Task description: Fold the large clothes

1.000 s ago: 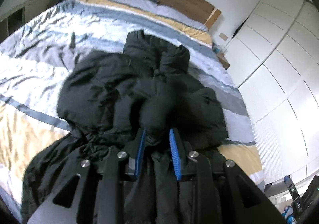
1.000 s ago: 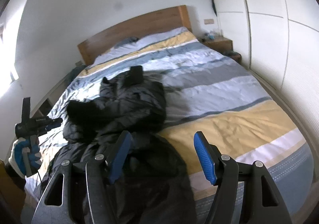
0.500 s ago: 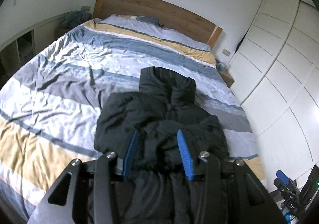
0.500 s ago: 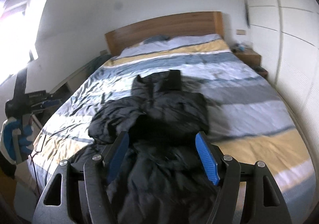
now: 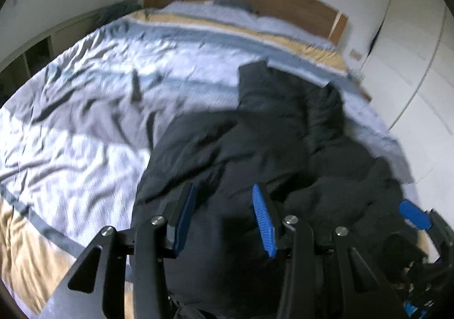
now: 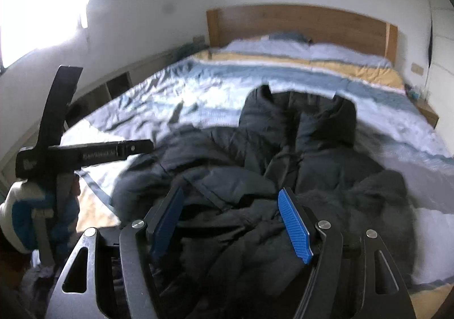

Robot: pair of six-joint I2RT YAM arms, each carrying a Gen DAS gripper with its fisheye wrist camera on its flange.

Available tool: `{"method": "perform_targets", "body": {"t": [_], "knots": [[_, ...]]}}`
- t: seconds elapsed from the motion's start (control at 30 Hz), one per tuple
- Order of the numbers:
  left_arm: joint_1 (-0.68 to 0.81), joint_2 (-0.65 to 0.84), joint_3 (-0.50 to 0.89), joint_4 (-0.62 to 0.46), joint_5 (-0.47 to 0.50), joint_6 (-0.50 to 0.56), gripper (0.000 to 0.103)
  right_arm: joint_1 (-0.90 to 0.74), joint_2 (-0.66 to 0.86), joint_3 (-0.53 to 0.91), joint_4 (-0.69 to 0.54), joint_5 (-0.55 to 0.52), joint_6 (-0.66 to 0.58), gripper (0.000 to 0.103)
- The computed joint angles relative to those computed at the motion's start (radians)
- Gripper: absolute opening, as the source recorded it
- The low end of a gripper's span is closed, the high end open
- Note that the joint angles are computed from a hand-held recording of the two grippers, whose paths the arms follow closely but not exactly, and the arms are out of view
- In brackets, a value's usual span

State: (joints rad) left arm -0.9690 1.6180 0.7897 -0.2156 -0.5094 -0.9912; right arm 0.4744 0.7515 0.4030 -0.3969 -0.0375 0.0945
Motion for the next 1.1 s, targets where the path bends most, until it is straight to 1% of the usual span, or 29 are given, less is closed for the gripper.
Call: {"method": "perform_targets", "body": {"t": [0.07, 0.13, 0.3, 0.5, 0.6, 0.7, 0.8, 0.97, 1.1], "knots": [[-0.002, 0.063, 0.006, 0.017, 0.009, -0.013, 0.040, -0.041, 0.072, -0.020, 0.045, -0.037, -0.014, 0.069], [-0.012, 0.121, 0.024, 0.018, 0.011, -0.023, 0.040, -0.098, 0.141, -0.035, 0.069, -0.061, -0.061, 0.069], [-0.026, 0.203, 0.071, -0.006, 0.018, -0.011, 0.040, -0.210, 0.235, -0.023, 0.040, -0.103, -0.151, 0.069], [0.001, 0.204, 0.084, -0.027, 0.087, 0.008, 0.040, -0.302, 0.297, 0.020, -0.038, -0.131, -0.222, 0.069], [0.009, 0.206, 0.103, -0.056, 0.104, 0.024, 0.040, -0.301, 0.312, 0.046, -0.079, -0.116, -0.224, 0.069], [0.014, 0.210, 0.120, -0.083, 0.118, 0.030, 0.040, -0.265, 0.320, 0.085, -0.121, -0.081, -0.194, 0.069], [0.023, 0.209, 0.125, -0.092, 0.130, 0.033, 0.040, -0.244, 0.318, 0.124, -0.153, -0.082, -0.169, 0.069], [0.029, 0.226, 0.147, -0.114, 0.135, 0.039, 0.040, -0.194, 0.393, 0.157, -0.131, -0.087, -0.159, 0.069], [0.035, 0.239, 0.158, -0.120, 0.145, 0.043, 0.041, -0.214, 0.444, 0.149, -0.103, -0.101, -0.184, 0.069]]}}
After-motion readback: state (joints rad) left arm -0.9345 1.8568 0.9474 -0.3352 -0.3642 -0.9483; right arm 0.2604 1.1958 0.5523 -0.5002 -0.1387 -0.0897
